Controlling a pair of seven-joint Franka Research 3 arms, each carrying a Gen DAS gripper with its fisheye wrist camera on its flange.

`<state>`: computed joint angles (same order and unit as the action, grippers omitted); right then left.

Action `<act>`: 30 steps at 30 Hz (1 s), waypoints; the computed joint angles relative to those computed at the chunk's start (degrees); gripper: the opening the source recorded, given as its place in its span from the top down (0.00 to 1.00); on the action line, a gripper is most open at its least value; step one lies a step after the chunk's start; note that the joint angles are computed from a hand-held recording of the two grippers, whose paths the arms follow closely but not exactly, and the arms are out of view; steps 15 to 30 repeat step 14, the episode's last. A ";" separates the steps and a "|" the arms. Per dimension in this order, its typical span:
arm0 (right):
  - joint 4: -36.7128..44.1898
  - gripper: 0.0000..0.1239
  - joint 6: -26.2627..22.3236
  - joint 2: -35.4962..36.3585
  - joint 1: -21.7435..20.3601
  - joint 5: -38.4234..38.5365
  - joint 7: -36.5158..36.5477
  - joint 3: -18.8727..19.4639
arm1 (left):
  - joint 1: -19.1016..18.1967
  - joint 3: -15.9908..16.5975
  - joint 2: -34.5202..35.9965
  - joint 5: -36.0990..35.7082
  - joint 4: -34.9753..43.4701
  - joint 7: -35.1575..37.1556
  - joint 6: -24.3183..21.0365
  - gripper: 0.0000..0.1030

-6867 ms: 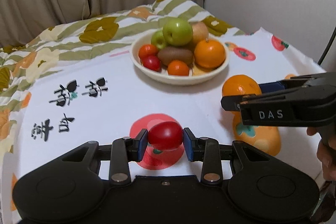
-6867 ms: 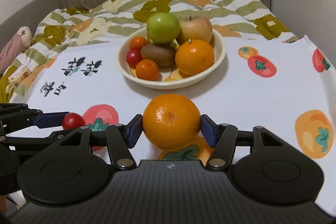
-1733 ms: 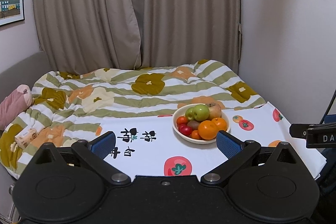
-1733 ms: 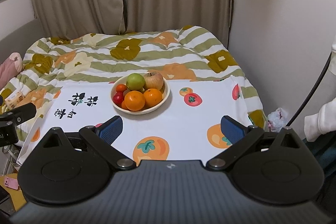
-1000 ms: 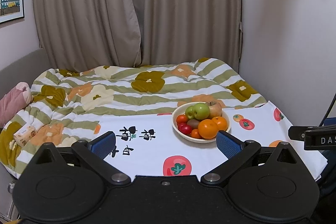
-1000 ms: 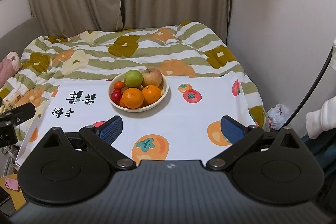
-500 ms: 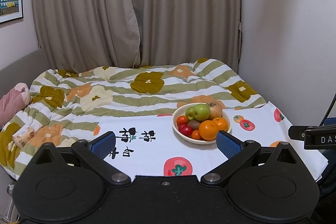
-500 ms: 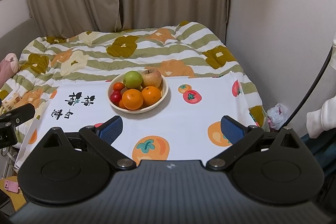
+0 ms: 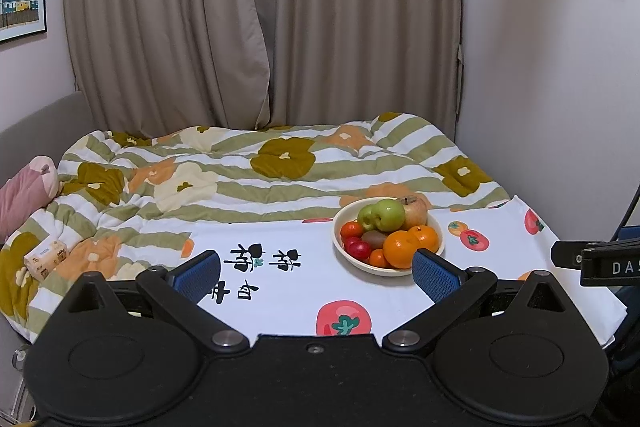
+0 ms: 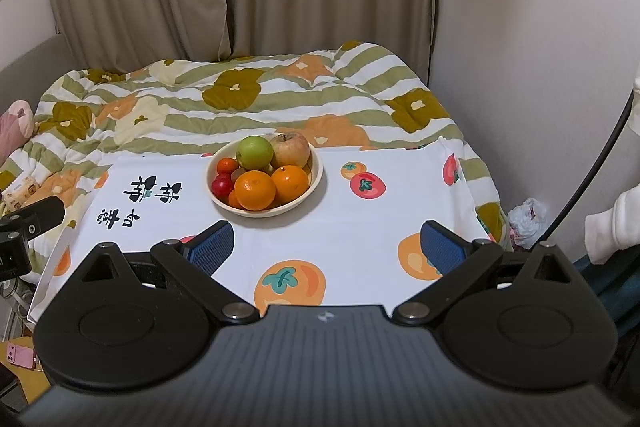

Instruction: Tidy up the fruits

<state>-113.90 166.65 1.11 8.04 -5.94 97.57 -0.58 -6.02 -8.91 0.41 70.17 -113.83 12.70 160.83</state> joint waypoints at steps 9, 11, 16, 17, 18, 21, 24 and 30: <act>0.22 0.17 -0.01 0.22 0.20 -0.48 0.49 -0.04 | 0.19 0.23 0.22 -0.08 0.15 -0.11 0.05 0.00; 0.21 0.17 -0.06 0.20 0.22 -0.47 0.51 -0.04 | 0.25 0.28 0.18 0.10 0.17 -0.26 -0.15 0.00; 1.14 0.17 -0.46 0.84 0.35 -0.23 0.38 -0.01 | 0.28 0.30 0.28 0.74 0.32 -0.90 -0.39 0.00; 1.14 0.17 -0.46 0.84 0.35 -0.23 0.38 -0.01 | 0.28 0.30 0.28 0.74 0.32 -0.90 -0.39 0.00; 1.14 0.17 -0.46 0.84 0.35 -0.23 0.38 -0.01 | 0.28 0.30 0.28 0.74 0.32 -0.90 -0.39 0.00; 1.14 0.17 -0.46 0.84 0.35 -0.23 0.38 -0.01 | 0.28 0.30 0.28 0.74 0.32 -0.90 -0.39 0.00; 1.14 0.17 -0.46 0.84 0.35 -0.23 0.38 -0.01 | 0.28 0.30 0.28 0.74 0.32 -0.90 -0.39 0.00; 1.14 0.17 -0.46 0.84 0.35 -0.23 0.38 -0.01 | 0.28 0.30 0.28 0.74 0.32 -0.90 -0.39 0.00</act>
